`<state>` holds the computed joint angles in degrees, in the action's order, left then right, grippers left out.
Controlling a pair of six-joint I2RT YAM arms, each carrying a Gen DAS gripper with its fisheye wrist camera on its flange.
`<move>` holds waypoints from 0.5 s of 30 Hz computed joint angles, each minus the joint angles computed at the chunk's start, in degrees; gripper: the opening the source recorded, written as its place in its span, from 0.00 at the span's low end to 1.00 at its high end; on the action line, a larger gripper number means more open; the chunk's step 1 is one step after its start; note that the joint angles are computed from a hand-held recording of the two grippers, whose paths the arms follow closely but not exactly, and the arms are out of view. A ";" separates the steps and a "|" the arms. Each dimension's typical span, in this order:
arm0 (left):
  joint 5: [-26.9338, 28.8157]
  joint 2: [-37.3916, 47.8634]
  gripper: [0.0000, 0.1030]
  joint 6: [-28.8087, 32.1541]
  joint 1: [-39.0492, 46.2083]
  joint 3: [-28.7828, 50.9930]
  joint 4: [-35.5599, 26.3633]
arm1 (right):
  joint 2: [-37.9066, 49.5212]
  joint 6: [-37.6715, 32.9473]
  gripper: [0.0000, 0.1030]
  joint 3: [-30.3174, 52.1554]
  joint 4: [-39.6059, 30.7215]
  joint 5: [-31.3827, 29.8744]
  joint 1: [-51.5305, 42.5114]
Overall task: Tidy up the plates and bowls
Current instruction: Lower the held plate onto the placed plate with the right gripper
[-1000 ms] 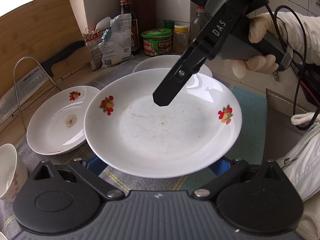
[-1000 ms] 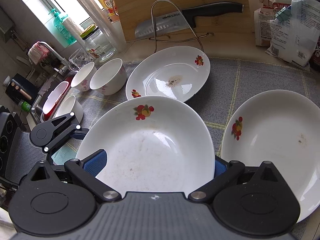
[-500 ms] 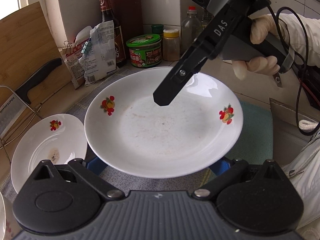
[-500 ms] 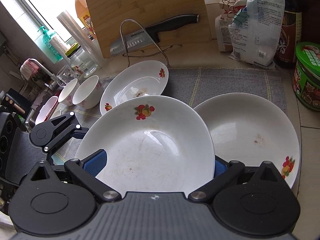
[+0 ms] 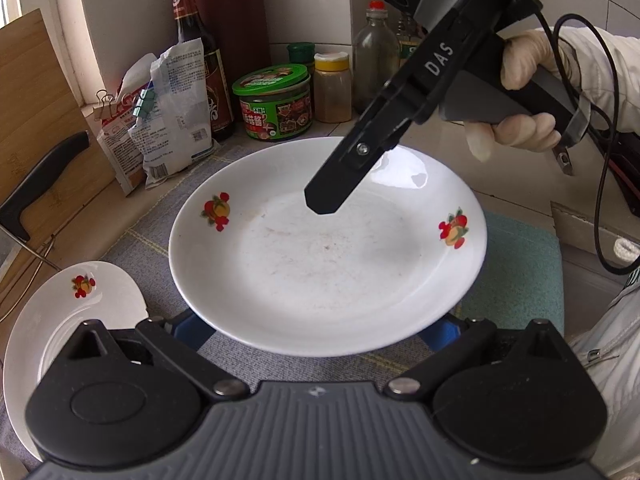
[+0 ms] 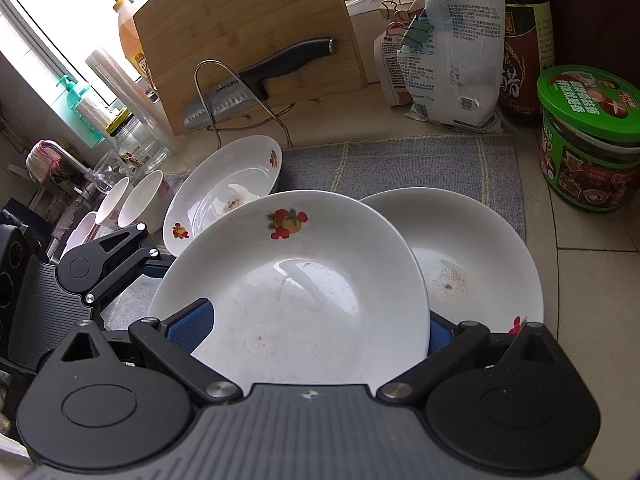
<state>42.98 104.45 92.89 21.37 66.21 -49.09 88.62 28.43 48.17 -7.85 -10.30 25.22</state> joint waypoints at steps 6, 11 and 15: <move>-0.65 0.20 0.99 -1.93 -1.81 -0.18 1.22 | -0.13 -0.26 1.00 -1.23 0.98 -0.81 -1.61; -1.31 0.54 0.99 -3.15 -2.95 -0.29 2.27 | 0.30 -0.54 1.00 -1.78 1.58 -1.61 -2.70; -1.83 0.82 0.99 -4.10 -3.74 -0.35 3.12 | 0.81 -0.67 1.00 -2.18 2.17 -2.06 -3.37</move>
<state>41.15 105.28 88.79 17.63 65.86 -45.97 89.43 27.76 45.99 -5.69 -12.36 21.84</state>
